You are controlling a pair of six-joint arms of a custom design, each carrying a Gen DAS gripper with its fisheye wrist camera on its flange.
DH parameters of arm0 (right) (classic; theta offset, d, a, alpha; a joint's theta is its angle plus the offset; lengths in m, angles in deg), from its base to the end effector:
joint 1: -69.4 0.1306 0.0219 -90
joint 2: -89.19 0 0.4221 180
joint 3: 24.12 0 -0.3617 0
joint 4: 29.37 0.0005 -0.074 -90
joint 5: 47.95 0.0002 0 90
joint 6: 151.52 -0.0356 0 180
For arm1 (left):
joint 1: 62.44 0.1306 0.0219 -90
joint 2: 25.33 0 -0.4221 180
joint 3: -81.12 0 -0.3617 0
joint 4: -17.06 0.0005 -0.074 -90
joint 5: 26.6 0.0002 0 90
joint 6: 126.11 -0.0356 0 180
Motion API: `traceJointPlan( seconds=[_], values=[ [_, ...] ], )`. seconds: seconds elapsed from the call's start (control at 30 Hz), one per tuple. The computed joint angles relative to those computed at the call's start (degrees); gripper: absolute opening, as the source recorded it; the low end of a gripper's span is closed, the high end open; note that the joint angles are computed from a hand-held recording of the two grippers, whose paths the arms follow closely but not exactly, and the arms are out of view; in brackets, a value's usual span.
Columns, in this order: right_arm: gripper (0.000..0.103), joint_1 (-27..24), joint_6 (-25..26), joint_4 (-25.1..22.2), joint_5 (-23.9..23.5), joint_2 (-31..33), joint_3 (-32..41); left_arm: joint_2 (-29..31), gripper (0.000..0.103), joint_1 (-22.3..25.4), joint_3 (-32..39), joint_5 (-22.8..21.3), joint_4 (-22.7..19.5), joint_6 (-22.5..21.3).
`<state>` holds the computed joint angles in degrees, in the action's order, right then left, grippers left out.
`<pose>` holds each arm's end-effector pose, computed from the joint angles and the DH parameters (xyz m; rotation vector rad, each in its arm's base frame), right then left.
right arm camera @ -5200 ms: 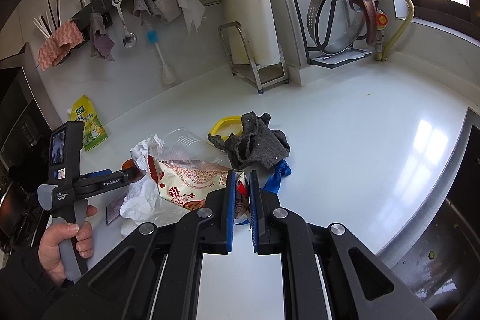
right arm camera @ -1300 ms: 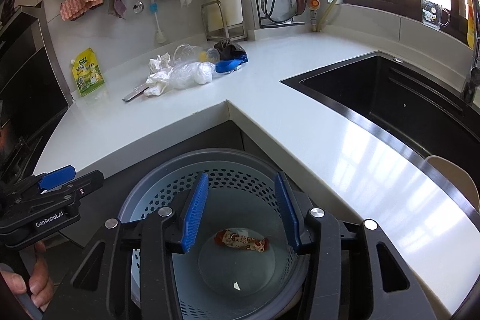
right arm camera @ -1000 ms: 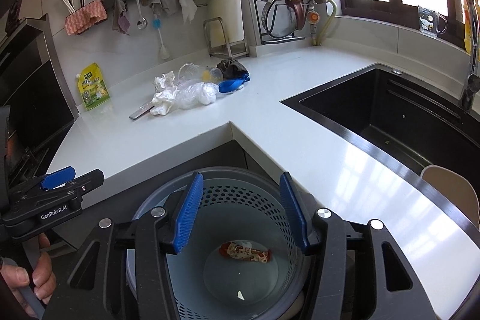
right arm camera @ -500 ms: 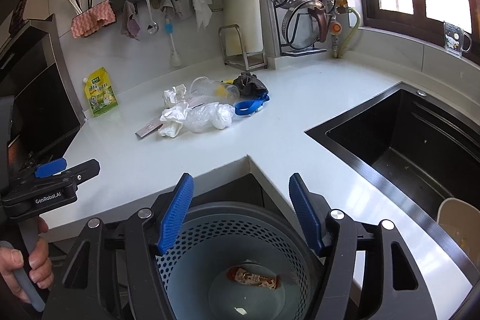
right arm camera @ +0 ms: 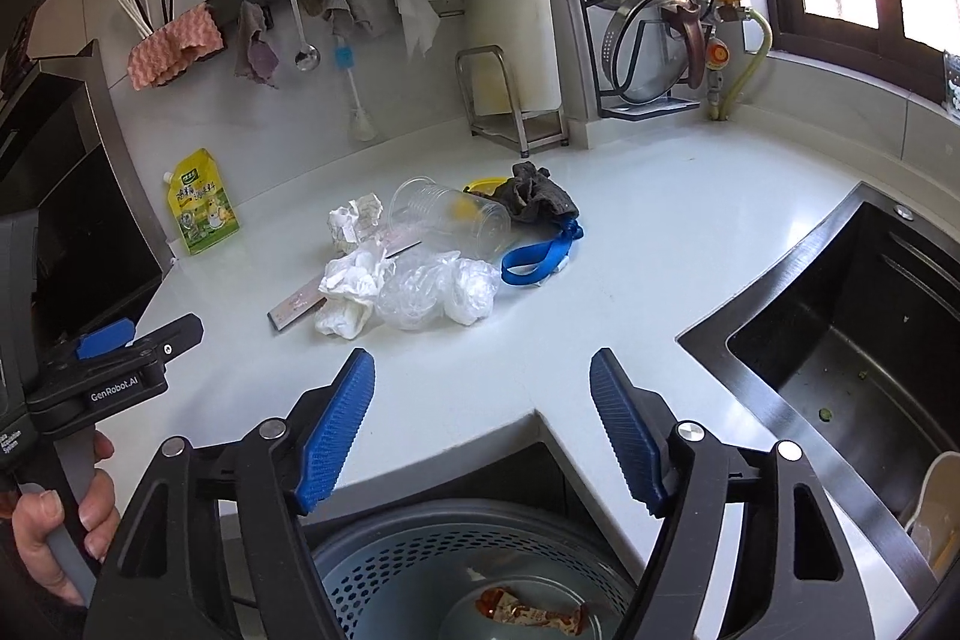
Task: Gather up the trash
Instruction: 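Move both tools back toward the tissues and plastic bags on the counter, then grasp the clear plastic bag with the right tool while the left tool grasps white tissue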
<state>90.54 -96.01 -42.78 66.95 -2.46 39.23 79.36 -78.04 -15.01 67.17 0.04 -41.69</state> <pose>0.3980 0.1373 0.3335 0.4795 2.1165 0.0653 0.5322 -0.1516 0.3430 0.4461 2.1899 -0.1688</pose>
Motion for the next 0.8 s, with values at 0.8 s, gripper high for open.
traceJointPlan(
  seconds=[0.8],
  values=[
    [0.074,-5.85,11.14,-7.95,-7.83,17.97,19.77,8.81,0.097,-0.20,9.52,-1.53,-5.82,1.86]
  ],
)
